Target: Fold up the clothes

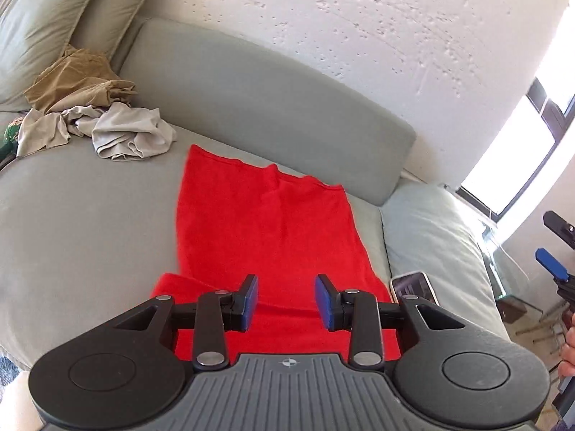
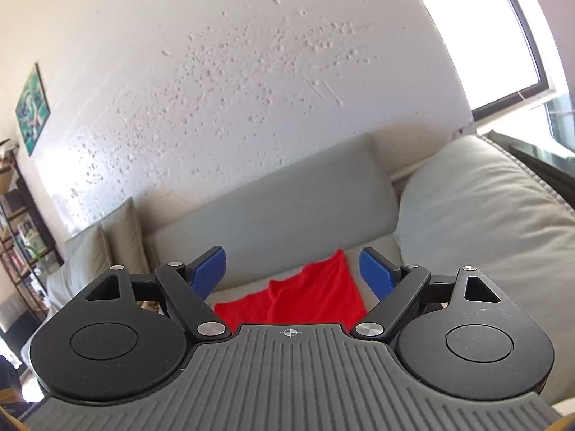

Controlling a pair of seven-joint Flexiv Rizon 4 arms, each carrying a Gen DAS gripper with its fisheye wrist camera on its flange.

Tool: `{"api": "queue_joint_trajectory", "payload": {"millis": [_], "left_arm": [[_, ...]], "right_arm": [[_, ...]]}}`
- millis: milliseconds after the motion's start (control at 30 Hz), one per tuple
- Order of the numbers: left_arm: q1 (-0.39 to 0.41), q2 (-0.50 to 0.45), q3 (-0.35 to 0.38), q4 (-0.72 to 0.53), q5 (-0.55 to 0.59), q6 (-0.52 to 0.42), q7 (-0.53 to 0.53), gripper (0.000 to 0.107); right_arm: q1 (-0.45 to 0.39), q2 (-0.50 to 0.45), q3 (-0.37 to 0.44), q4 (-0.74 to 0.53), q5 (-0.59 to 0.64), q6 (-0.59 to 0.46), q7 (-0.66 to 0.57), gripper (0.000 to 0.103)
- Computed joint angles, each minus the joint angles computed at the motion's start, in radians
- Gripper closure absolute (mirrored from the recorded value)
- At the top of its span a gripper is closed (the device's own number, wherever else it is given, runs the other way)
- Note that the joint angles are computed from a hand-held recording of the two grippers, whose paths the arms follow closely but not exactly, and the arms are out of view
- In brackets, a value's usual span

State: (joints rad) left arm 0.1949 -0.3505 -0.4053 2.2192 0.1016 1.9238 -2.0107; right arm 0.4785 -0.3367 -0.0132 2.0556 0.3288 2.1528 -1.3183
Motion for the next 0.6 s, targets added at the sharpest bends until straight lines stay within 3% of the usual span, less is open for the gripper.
{"api": "queue_joint_trajectory", "payload": {"millis": [133,233,300,367,467,600], "left_arm": [[0.075,-0.03,-0.05,-0.056,-0.01,-0.029,-0.01,0.069],[0.027,-0.083,0.013,-0.139,-0.064,-0.092,0.044,0.068],[0.055,-0.144,-0.014,-0.205,-0.09,-0.14,0.093,0.068],[0.069,-0.207,-0.03,-0.279,-0.117,-0.193,0.147,0.068],[0.007,-0.31,0.051,-0.433,-0.162,-0.287,0.222,0.069],[-0.014,-0.462,0.077,-0.618,-0.242,-0.348,0.282,0.07]], "right_arm": [[0.002,-0.035,-0.042,-0.107,-0.061,-0.097,-0.004,0.023],[0.028,-0.089,-0.106,-0.199,-0.113,-0.22,0.0,0.023],[0.002,-0.137,-0.105,-0.268,-0.184,-0.312,0.033,0.023],[-0.11,-0.202,0.0,-0.37,-0.26,-0.428,0.063,0.026],[-0.235,-0.327,0.137,-0.548,-0.328,-0.594,0.086,0.032],[-0.289,-0.511,0.205,-0.812,-0.383,-0.775,0.123,0.041]]}}
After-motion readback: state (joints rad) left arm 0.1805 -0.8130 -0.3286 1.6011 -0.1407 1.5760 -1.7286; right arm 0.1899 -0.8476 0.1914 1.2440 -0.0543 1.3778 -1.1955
